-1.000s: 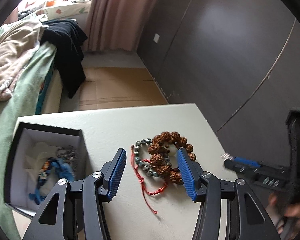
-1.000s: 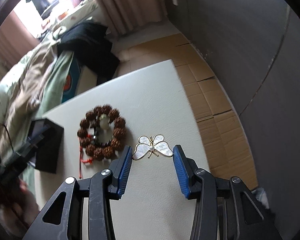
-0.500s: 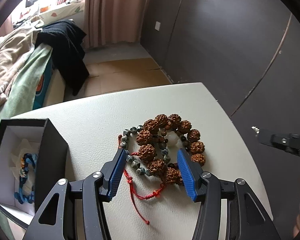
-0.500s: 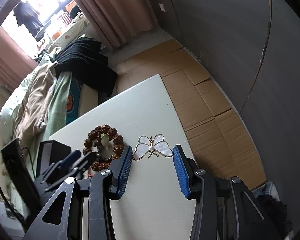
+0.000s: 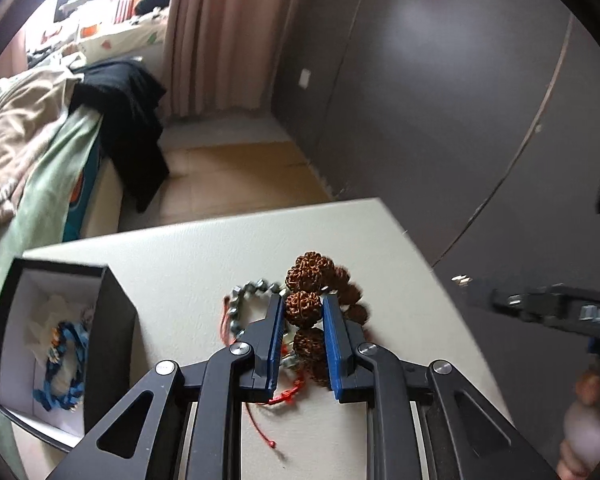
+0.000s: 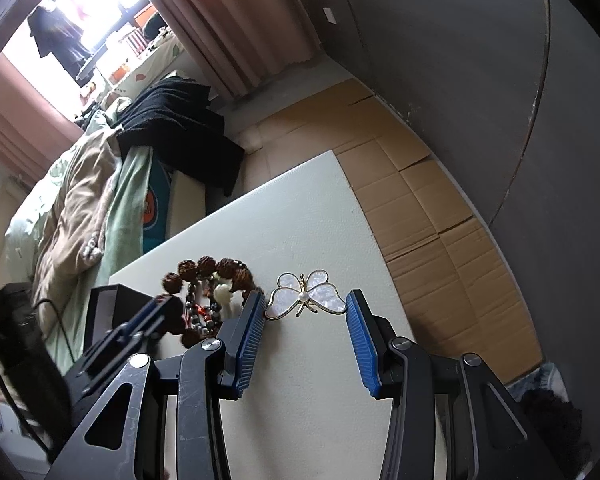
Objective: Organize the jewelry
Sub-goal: 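Carry the brown bead bracelet with the left gripper into the black box and open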
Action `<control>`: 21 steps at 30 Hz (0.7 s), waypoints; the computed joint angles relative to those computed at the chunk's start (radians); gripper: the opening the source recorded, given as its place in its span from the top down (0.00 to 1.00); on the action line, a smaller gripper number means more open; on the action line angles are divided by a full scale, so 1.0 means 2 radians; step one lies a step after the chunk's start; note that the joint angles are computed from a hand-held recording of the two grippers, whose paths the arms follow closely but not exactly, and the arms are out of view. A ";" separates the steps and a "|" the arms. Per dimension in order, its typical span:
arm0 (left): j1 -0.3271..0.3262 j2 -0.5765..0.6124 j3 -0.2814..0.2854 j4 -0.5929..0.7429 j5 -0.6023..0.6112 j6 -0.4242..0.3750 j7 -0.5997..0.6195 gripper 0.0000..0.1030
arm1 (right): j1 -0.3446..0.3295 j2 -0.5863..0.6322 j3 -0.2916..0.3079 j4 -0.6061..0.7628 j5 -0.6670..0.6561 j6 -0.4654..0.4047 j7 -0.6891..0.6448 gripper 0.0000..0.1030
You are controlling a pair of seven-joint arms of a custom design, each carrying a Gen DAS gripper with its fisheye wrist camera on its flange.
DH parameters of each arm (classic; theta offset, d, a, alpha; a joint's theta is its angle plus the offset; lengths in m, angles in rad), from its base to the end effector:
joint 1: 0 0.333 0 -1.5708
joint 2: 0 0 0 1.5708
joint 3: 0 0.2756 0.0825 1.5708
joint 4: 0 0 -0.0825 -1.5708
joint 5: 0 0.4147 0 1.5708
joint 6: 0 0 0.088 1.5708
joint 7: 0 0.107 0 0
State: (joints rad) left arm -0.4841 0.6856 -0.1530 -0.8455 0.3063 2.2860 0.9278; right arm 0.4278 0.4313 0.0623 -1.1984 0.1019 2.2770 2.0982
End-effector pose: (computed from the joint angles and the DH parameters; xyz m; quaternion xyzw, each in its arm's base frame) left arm 0.6644 -0.4199 0.5791 -0.6436 0.6632 -0.3479 0.1579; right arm 0.6598 0.3429 0.5752 -0.6377 0.6992 -0.0304 0.3218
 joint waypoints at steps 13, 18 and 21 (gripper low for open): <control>0.039 -0.131 -0.011 -0.170 0.002 0.097 -0.042 0.81 | 0.001 0.033 0.024 0.037 0.060 0.025 -0.030 0.58; 0.058 -0.190 -0.010 -0.245 0.020 0.128 -0.082 0.81 | 0.011 0.059 0.026 0.073 0.071 0.020 -0.036 0.58; 0.070 -0.224 -0.008 -0.284 0.036 0.137 -0.109 0.81 | 0.020 0.080 0.025 0.106 0.065 0.003 -0.039 0.58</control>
State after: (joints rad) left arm -0.3435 0.2380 -0.1694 -1.4126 0.3780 2.5601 0.7101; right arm 0.4670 0.5917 0.1120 -0.9867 0.2325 2.2836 2.0206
